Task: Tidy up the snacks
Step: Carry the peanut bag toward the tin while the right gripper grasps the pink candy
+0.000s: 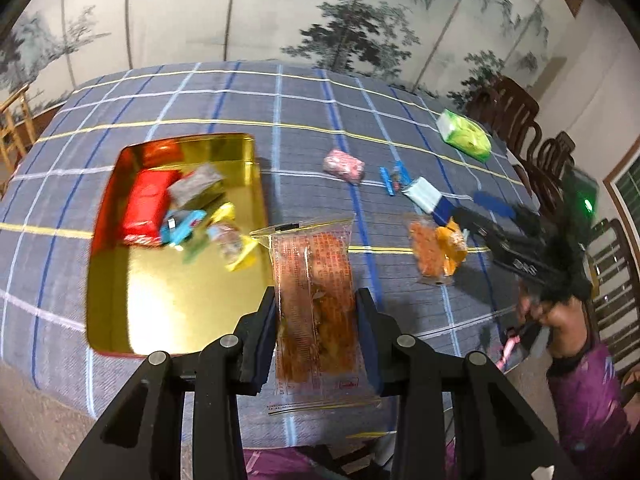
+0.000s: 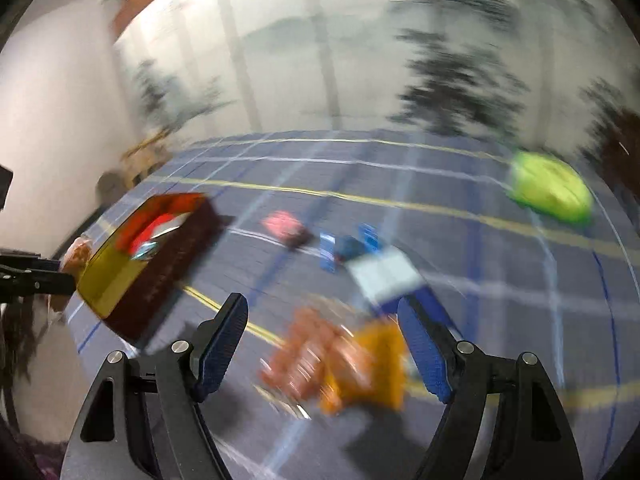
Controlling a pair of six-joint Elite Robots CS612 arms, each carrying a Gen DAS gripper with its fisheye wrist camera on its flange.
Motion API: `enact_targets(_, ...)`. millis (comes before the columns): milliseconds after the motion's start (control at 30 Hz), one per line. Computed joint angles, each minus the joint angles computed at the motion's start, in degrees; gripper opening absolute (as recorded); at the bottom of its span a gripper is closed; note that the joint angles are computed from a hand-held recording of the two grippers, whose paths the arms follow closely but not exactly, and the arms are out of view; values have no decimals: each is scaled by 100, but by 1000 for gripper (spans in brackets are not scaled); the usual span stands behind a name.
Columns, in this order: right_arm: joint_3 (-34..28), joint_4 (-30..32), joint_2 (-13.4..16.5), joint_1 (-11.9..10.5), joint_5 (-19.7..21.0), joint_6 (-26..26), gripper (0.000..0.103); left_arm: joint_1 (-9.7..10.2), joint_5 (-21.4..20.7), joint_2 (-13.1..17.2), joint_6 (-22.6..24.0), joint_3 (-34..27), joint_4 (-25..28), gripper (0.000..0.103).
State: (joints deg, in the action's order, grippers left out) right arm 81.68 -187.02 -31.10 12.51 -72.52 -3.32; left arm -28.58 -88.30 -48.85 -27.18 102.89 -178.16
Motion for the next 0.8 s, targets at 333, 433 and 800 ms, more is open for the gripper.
enact_targets(333, -2134, 2386, 799, 343, -257, -1406, 77, 142, 271, -167, -306, 275, 34, 34)
enact_targets(433, -2622, 2961, 1035, 395, -388, -1678, 75, 161, 343, -192, -361, 297, 60, 34)
enact_targets(800, -3516, 4141, 1467, 478, -383, -1510, 30, 217, 414, -173, -476, 301, 198, 34)
